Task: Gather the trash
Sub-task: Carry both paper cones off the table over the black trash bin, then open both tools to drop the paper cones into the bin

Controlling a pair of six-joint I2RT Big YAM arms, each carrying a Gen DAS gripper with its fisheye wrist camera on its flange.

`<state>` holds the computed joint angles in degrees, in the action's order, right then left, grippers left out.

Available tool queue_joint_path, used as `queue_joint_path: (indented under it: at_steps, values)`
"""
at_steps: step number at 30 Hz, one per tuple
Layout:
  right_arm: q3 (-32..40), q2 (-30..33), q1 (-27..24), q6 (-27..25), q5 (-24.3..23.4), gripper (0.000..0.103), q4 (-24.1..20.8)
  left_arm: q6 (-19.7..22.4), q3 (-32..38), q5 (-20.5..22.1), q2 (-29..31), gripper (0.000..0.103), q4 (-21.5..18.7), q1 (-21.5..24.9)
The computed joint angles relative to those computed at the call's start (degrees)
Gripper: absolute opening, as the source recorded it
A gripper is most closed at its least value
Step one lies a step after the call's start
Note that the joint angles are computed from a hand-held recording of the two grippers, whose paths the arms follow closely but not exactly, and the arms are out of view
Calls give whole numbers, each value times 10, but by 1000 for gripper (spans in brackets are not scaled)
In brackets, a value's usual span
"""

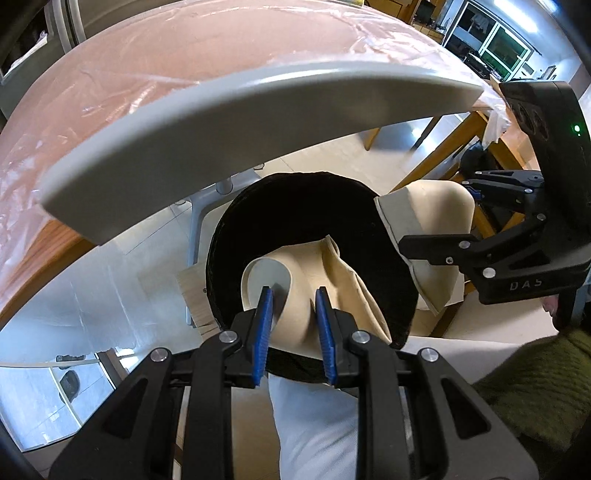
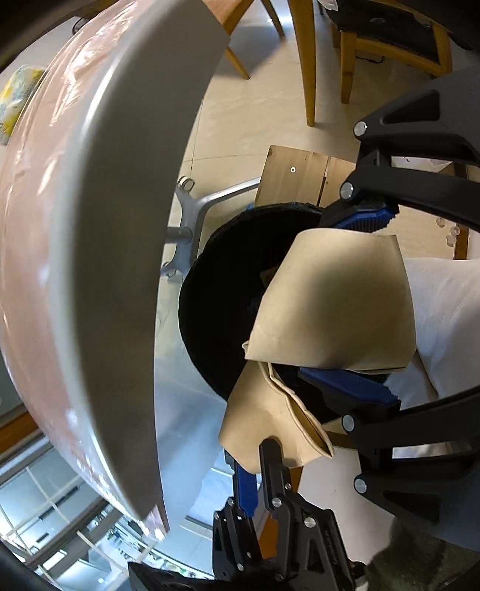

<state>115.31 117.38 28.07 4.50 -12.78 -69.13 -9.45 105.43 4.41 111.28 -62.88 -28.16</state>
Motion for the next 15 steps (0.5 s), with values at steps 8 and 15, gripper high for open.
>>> queue_joint_path:
  at_steps: [8,15]
  values:
    - [4,9,3,7,12,62,5,0,10,-7,13,26,0,0]
    - [4,12,6,10,16,62,7,6,14,-13,21,26,-2,-5]
